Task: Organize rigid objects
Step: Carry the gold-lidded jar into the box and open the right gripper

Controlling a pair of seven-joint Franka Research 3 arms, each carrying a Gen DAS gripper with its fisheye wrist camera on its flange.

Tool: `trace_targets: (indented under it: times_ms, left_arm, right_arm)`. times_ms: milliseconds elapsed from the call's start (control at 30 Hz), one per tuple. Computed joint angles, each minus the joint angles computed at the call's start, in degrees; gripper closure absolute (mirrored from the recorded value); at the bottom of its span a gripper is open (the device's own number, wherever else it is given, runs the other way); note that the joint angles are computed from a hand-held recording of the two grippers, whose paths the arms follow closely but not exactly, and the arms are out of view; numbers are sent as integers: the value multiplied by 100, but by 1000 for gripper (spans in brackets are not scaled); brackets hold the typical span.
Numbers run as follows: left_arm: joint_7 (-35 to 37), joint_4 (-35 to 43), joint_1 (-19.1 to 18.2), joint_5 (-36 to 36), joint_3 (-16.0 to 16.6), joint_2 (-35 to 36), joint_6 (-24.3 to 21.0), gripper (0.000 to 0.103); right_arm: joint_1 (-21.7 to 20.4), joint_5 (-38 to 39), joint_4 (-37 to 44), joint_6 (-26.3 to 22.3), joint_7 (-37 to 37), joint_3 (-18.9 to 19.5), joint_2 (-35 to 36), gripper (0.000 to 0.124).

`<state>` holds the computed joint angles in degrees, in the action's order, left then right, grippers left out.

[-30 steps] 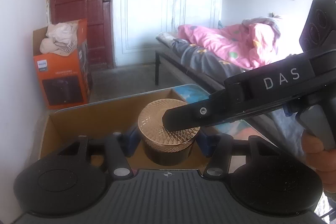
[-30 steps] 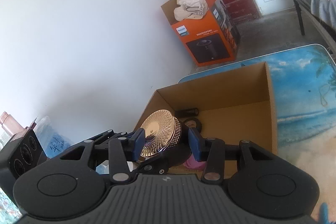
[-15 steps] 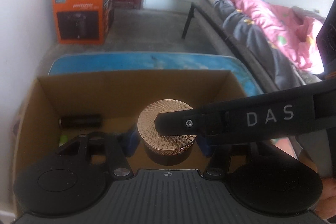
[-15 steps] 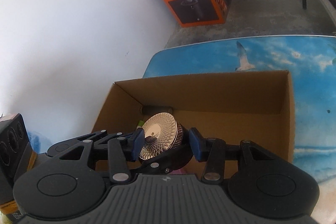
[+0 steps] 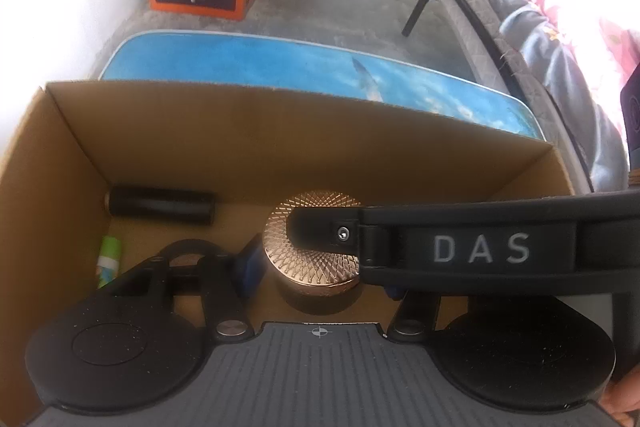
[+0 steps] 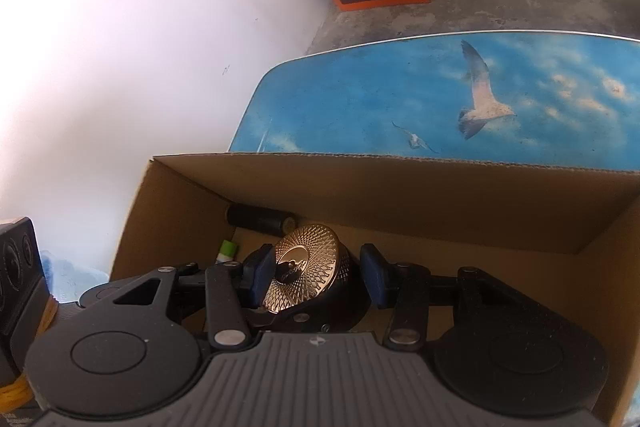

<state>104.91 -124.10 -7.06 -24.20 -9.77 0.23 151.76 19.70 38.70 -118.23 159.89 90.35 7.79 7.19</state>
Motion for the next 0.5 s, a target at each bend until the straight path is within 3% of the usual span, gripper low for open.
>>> trace_targets:
  times_ms: [167,333,500]
  left_arm:
    - [-18,86,35,-74,1,40,-199,44]
    - [313,-126,8,-592,17,-172,47,35]
    - [1055,-485,-199,-1286,184,-721,98,24]
  right_arm:
    - [53,-406,28,48,279,-56,108,74]
    - [62,-481,-139,304,405,-59,-27,66]
    - [60,379,-637,813,-128,74,-589,64]
